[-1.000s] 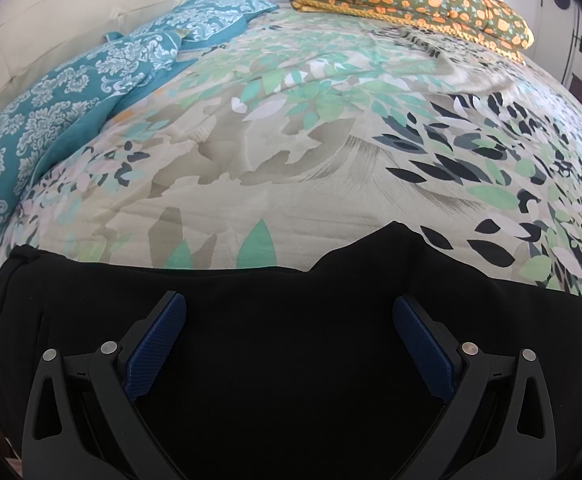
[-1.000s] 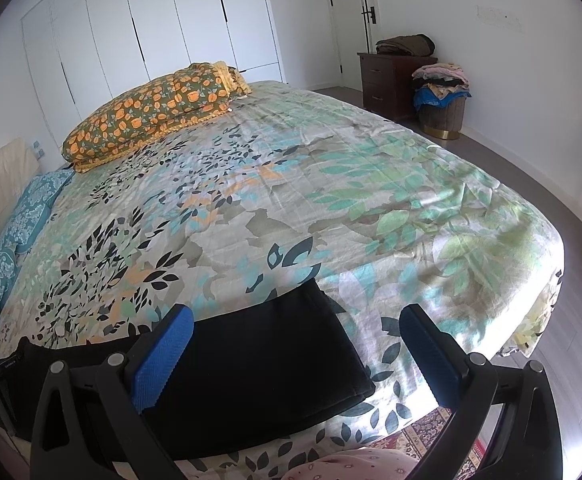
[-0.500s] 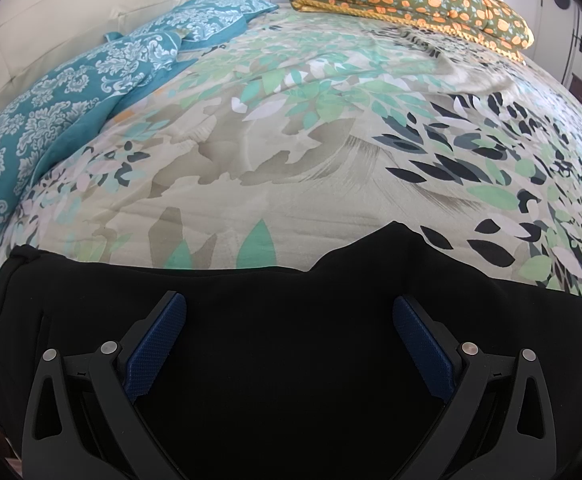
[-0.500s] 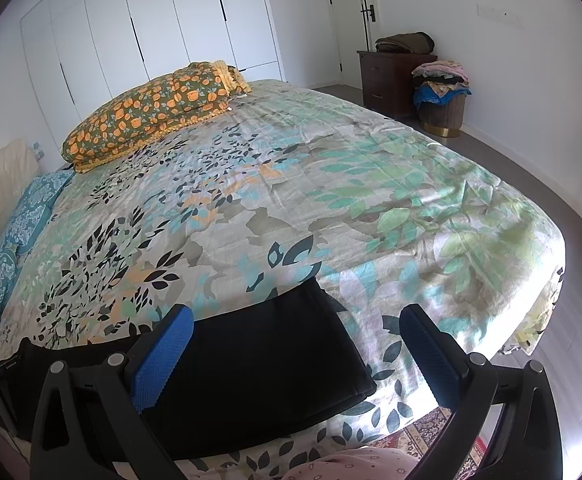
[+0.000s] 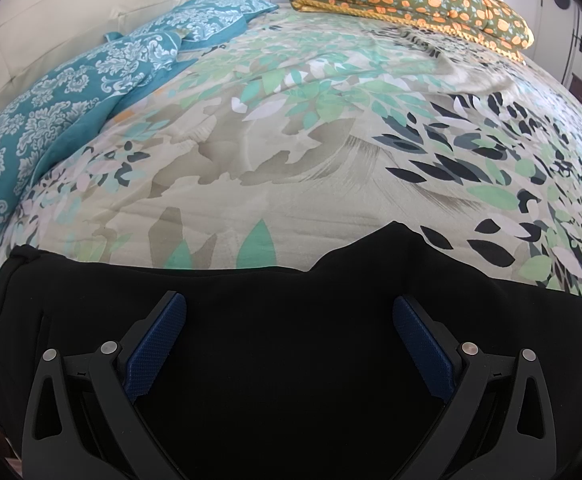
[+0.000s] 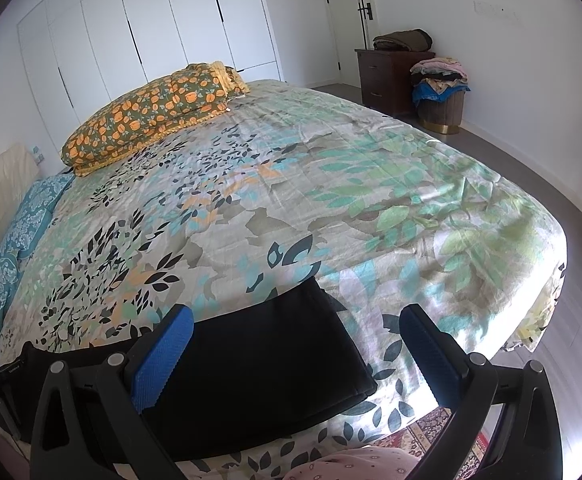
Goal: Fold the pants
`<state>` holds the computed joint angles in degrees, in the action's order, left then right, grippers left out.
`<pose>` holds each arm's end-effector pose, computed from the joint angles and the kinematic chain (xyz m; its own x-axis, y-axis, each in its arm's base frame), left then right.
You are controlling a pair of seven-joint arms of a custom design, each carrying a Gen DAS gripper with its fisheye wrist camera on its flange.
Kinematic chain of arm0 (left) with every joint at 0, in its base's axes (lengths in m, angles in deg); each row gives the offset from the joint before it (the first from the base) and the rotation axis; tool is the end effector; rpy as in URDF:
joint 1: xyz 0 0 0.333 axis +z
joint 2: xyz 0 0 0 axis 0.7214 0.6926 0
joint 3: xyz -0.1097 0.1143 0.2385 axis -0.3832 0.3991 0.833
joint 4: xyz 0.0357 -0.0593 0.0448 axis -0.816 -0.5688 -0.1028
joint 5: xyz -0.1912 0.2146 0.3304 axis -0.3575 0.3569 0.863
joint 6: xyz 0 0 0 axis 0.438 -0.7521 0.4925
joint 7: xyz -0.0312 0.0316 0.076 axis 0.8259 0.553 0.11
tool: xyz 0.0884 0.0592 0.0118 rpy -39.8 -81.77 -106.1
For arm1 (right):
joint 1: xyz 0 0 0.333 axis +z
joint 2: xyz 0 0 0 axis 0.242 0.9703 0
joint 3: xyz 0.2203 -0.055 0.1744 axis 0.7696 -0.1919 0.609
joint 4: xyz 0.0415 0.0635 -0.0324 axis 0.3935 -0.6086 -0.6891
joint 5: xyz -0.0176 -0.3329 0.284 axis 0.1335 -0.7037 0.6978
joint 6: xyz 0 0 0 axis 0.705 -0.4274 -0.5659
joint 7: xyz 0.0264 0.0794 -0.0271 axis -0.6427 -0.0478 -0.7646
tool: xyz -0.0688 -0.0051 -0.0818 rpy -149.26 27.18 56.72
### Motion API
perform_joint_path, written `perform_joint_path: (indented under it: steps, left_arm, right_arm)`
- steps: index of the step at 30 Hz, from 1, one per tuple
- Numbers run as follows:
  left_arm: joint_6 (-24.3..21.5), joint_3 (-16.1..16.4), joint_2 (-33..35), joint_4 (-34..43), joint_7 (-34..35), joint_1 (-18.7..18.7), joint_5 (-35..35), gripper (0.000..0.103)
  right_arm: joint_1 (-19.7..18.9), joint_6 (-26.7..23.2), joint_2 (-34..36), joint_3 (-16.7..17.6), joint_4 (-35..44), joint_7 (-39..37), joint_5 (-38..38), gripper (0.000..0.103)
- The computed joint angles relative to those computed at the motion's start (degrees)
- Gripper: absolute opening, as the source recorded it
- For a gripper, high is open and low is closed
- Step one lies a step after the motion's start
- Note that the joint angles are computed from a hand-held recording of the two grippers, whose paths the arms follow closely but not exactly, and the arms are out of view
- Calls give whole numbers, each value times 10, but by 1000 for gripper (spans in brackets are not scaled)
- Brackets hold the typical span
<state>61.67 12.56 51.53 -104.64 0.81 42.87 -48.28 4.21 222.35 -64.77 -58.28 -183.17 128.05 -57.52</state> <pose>0.6847 -0.0354 0.3309 0.3833 -0.9176 -0.1057 -0.7713 -0.2551 -0.5831 0.5586 -0.0381 0.4476 -0.4323 -0.8861 -0.1671 -0.5511 0.4063 -0.7289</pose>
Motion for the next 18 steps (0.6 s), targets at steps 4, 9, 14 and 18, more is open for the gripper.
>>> perform_joint_path:
  steps: [4, 9, 14, 18]
  left_arm:
    - [0, 0, 0, 0, 0, 0, 0, 103]
    - [0, 0, 0, 0, 0, 0, 0, 103]
    - [0, 0, 0, 0, 0, 0, 0, 103]
    - [0, 0, 0, 0, 0, 0, 0, 103]
  right_arm:
    - [0, 0, -3, 1, -3, 5, 0, 102]
    - [2, 10, -3, -4, -6, -1, 18, 102]
    - [-2, 9, -5, -1, -8, 0, 30, 102]
    - [3, 3, 0, -4, -3, -12, 44, 102]
